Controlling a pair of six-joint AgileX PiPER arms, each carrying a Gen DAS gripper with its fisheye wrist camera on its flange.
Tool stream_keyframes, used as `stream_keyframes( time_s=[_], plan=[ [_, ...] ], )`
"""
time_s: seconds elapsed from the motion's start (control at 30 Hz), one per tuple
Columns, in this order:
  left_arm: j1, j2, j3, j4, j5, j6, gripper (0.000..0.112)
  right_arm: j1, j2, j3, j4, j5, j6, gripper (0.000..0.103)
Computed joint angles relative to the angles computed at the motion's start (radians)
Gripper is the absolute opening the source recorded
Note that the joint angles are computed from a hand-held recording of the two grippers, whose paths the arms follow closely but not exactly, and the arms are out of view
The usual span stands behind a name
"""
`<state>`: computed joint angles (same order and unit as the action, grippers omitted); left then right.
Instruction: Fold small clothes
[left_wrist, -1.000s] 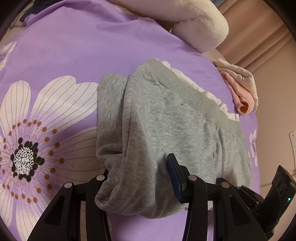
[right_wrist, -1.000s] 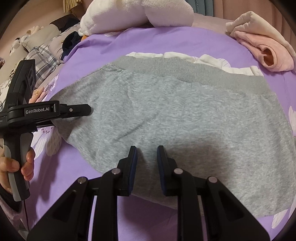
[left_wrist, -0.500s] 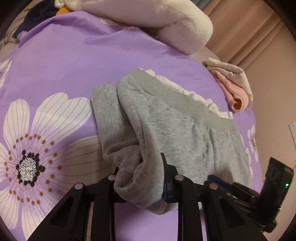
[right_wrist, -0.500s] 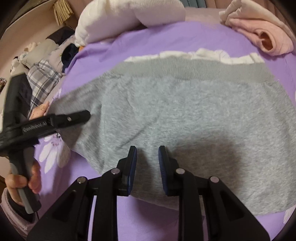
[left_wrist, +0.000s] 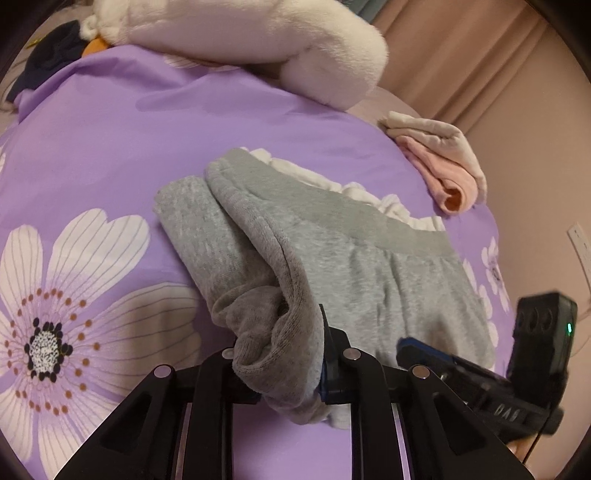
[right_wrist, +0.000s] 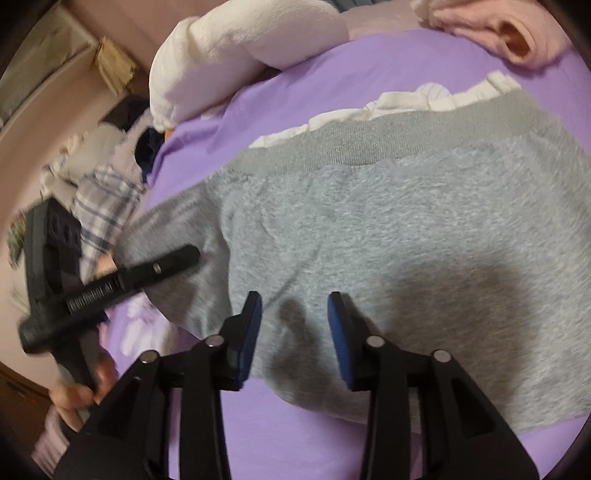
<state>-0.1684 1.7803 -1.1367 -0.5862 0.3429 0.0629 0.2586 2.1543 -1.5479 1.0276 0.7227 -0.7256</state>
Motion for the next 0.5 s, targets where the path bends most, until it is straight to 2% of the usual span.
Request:
stream_keyframes(
  time_s=[0.07, 0.13, 0.27, 0.4, 0.5],
  plan=[
    [-0.008, -0.004, 0.008, -0.047, -0.009, 0.07, 0.018, -0.017, 0.017, -0.013, 0.078, 0.029, -0.02, 0.054],
    [-0.026, -0.003, 0.006, -0.061, -0.016, 0.117, 0.018, -0.032, 0.031, -0.024, 0.154, 0.063, -0.042, 0.056],
    [-0.064, 0.012, -0.028, 0.049, -0.01, 0.056, 0.018, -0.063, 0.098, -0.099, 0.299, 0.175, -0.051, 0.065],
    [-0.089, 0.035, -0.079, 0.1, 0.022, 0.054, 0.018, -0.07, 0.165, -0.208, 0.316, 0.244, 0.013, 0.067],
    [-0.126, 0.045, -0.105, 0.216, 0.028, -0.015, 0.018, -0.087, 0.239, -0.327, 0.333, 0.357, 0.078, 0.073]
  ],
)
